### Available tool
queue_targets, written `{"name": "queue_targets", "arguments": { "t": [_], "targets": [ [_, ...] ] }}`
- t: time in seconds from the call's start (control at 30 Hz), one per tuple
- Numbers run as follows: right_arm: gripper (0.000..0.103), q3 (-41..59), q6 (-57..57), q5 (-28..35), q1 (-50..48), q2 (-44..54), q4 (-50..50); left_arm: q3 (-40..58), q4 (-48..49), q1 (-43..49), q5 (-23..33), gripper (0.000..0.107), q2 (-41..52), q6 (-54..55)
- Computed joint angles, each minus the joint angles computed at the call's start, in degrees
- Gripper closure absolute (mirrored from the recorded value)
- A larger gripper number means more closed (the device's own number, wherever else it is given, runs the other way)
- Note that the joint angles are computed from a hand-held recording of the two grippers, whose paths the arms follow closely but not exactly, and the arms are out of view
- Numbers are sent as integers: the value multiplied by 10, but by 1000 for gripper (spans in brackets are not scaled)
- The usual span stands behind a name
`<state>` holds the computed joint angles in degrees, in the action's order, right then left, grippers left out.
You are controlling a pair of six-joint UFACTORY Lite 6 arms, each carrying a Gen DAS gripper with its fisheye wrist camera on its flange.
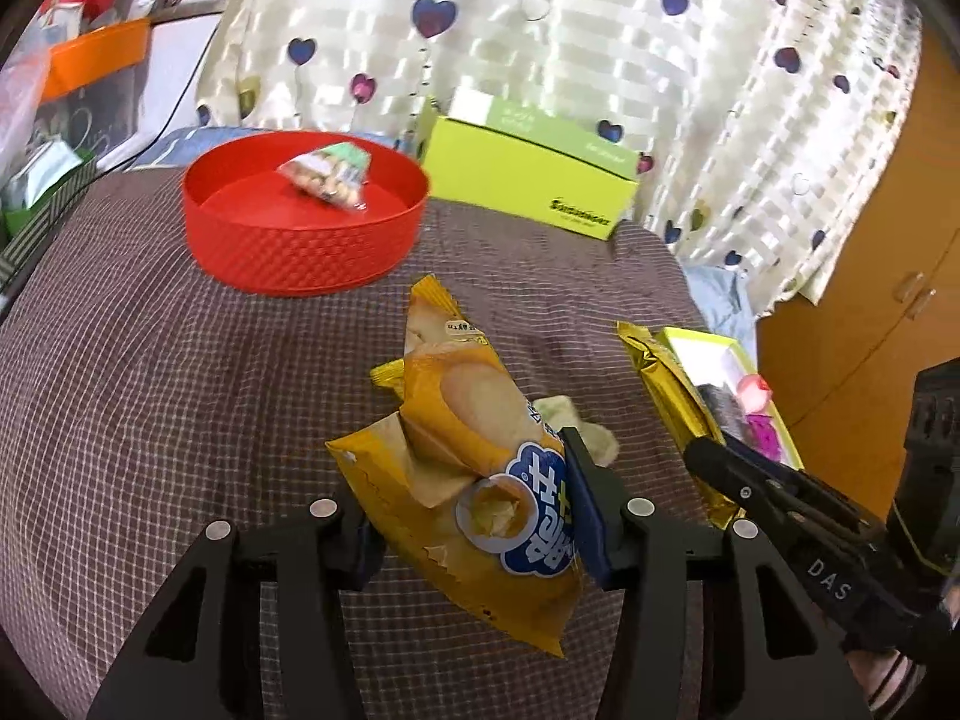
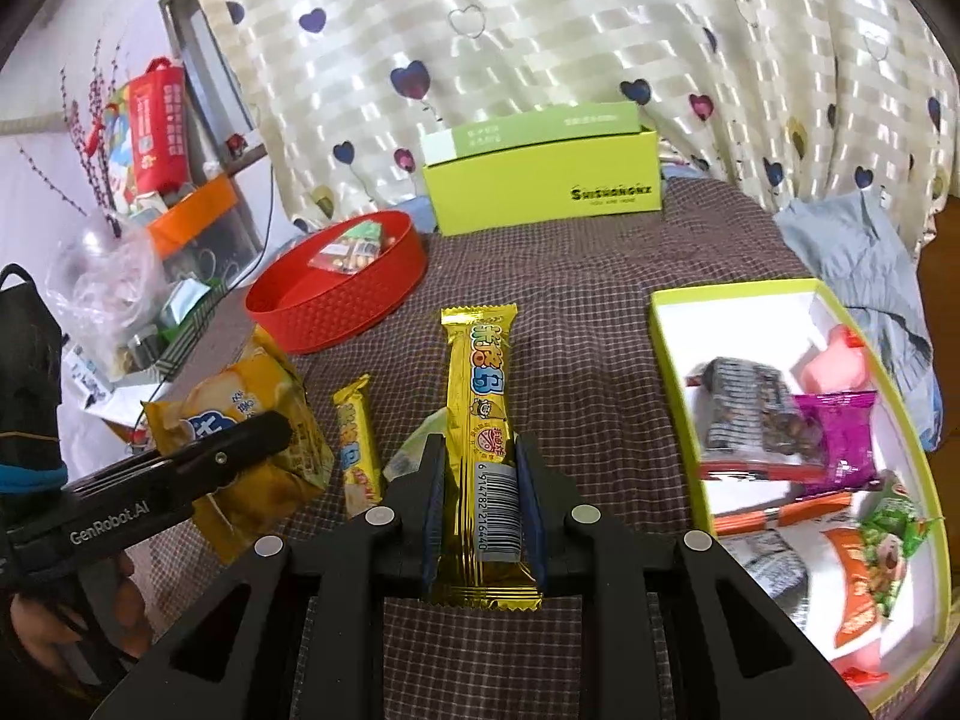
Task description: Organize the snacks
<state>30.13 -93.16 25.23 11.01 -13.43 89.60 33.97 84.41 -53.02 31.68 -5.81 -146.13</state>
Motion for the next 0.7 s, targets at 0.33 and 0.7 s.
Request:
{"name": "queue_targets", "arguments": {
  "t": [0.33,0.7],
  "targets": [
    [82,-12,32,41,-98,-40,-74,109,-22,-24,-4,56,75,63],
    [82,-12,23,108,-234,-49,-125,238,-38,-39,-23,56,172,124]
  ]
}}
